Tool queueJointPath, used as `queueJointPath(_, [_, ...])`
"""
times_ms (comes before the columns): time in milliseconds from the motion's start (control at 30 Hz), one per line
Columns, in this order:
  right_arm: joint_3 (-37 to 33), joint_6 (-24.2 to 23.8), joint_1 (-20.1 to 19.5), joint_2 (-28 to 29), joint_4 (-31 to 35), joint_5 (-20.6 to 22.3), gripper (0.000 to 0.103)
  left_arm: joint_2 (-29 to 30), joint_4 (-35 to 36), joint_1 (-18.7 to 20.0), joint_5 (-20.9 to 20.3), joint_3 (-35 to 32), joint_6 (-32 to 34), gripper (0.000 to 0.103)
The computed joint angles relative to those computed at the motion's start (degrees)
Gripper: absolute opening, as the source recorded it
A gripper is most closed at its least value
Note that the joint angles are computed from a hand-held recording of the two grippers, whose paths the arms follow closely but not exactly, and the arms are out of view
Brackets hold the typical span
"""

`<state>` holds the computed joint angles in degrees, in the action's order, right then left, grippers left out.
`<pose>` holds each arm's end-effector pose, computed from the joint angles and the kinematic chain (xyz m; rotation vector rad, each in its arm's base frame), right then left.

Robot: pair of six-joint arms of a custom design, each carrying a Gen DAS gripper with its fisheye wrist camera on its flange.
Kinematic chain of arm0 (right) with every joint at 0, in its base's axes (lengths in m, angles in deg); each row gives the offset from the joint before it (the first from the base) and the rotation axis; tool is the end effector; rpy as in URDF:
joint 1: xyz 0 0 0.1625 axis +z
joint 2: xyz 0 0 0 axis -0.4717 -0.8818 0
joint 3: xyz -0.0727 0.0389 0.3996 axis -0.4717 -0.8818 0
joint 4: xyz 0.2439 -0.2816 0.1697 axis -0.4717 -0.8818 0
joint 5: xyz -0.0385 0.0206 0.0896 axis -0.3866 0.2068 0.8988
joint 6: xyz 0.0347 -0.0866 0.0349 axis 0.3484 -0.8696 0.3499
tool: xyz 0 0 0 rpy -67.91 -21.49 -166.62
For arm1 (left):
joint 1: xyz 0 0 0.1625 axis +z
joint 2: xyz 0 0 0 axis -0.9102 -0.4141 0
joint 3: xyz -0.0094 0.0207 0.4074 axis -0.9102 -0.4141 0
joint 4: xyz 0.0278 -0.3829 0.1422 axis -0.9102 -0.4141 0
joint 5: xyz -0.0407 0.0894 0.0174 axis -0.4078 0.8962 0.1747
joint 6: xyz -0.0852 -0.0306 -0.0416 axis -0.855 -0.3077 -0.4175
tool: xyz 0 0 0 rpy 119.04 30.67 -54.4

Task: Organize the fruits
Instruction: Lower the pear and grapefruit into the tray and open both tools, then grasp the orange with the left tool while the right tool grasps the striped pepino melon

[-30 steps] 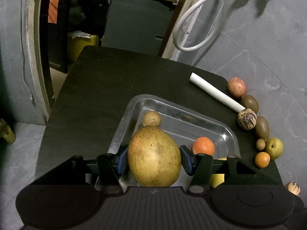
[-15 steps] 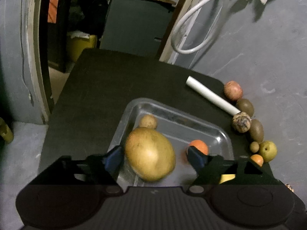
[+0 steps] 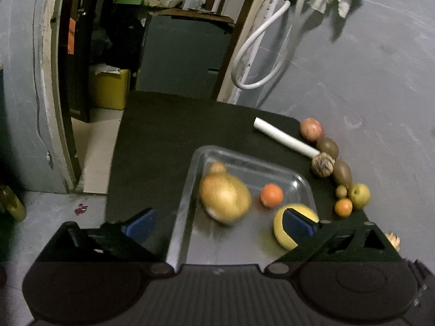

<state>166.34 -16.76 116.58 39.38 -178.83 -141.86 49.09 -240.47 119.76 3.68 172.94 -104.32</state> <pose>0.1161 -0.7001 0.0960 1.2599 -2.4222 0.8151 -0.1675 -0.6190 0.0811 -0.3947 2.1019 -1.2863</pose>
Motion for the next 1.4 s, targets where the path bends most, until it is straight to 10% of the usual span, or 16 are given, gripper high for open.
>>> queueJointPath(367, [13.19, 2.47, -2.31, -7.13, -10.15, -2.29, 0.102, -5.49, 13.30, -4.27, -2.18, 9.90, -13.81, 0.102])
queueJointPath(667, [15.91, 5.68, -4.12, -10.31, -14.50, -7.66, 0.102, -3.25, 12.55, -6.41, -6.97, 9.10, -6.66, 0.102])
queueJointPath(1067, [12.48, 9.25, -6.14, -10.13, -20.34, -10.59, 0.102, 4.12, 6.87, -4.97, -12.90, -1.74, 8.30, 0.102])
queueJointPath(1400, [-1.59, 11.42, -4.65, -4.02, -9.32, -12.66, 0.102, 11.03, 16.60, 0.30, -16.10, -21.29, 14.85, 0.102])
